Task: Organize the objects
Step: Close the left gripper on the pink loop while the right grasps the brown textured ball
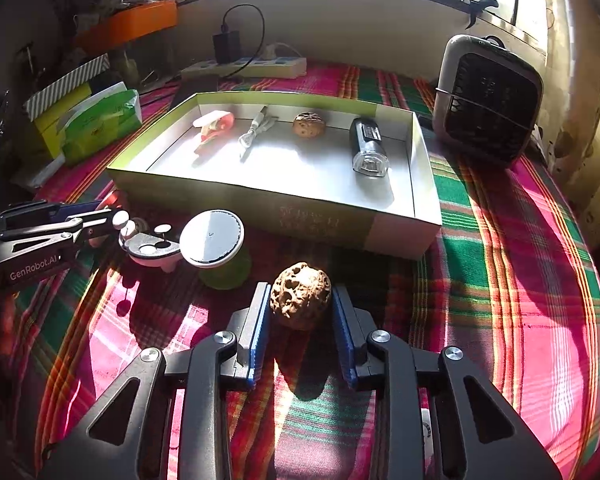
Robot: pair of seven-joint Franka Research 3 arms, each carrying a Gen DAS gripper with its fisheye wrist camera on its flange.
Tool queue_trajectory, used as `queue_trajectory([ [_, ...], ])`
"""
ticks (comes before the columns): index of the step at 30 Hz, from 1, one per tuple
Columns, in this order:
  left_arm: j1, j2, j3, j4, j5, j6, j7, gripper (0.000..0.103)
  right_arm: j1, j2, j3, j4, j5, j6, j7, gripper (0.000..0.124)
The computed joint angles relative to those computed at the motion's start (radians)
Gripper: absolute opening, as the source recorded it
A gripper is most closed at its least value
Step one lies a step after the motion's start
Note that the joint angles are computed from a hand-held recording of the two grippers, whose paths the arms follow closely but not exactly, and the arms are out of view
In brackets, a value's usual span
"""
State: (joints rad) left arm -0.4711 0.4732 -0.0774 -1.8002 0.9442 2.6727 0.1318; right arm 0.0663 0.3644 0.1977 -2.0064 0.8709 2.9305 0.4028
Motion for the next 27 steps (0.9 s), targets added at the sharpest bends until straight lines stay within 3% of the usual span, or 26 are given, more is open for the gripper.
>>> queue_trajectory([
  [27,-0.002,-0.036,-0.008,-0.033,0.043,-0.02,-0.045,0.021,-0.005,-0.023,0.012,-0.01,0.093,0.0,-0.078,0.031],
])
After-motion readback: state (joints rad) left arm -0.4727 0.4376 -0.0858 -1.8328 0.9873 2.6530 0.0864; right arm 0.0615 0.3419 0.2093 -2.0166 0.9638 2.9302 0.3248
